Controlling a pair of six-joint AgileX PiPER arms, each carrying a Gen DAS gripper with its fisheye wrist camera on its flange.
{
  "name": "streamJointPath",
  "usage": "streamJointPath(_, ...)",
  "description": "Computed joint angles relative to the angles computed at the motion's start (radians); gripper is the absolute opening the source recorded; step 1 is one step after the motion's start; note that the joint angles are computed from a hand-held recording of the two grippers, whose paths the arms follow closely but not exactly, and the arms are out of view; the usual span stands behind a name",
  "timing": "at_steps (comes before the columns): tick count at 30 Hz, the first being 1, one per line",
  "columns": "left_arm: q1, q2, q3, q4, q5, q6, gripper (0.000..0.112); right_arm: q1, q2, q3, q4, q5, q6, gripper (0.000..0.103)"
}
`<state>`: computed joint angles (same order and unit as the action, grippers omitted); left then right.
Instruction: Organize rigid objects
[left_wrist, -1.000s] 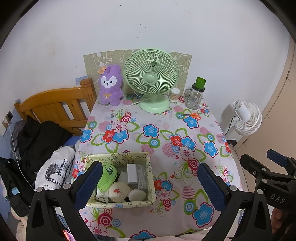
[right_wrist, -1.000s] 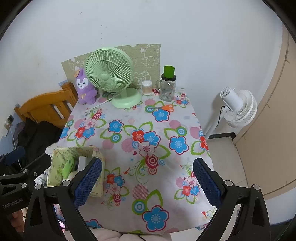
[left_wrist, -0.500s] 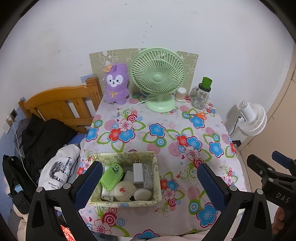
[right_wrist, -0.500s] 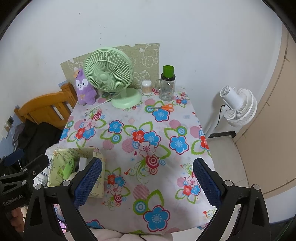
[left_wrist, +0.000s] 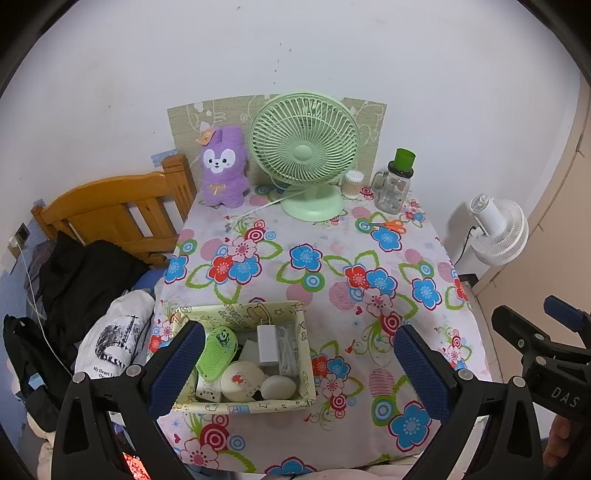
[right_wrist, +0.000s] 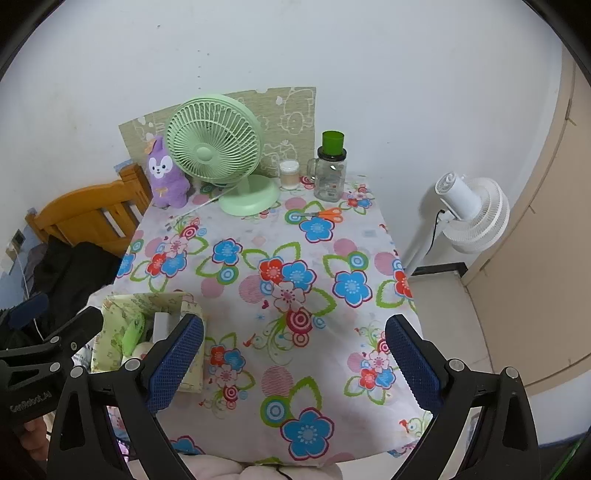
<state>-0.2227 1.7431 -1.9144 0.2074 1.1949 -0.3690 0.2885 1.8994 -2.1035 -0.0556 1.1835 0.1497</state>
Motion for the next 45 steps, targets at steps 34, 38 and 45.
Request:
streamJointPath(34, -0.008, 0.017, -0.018, -0.012, 0.006, 0.019, 0.103, 0.011, -0.014, 0.017, -0.031, 0.001, 0.005, 0.100)
streamJointPath(38, -0.007, 0.021, -0.023, -0.014, 0.009, 0.021, 0.103, 0.014, -0.006, 0.004, -0.031, 0.009, -0.005, 0.100)
streamJointPath(45, -0.012, 0.023, -0.019, -0.016, 0.008, 0.024, 0.103, 0.016, 0.006, -0.011, -0.027, 0.016, -0.027, 0.100)
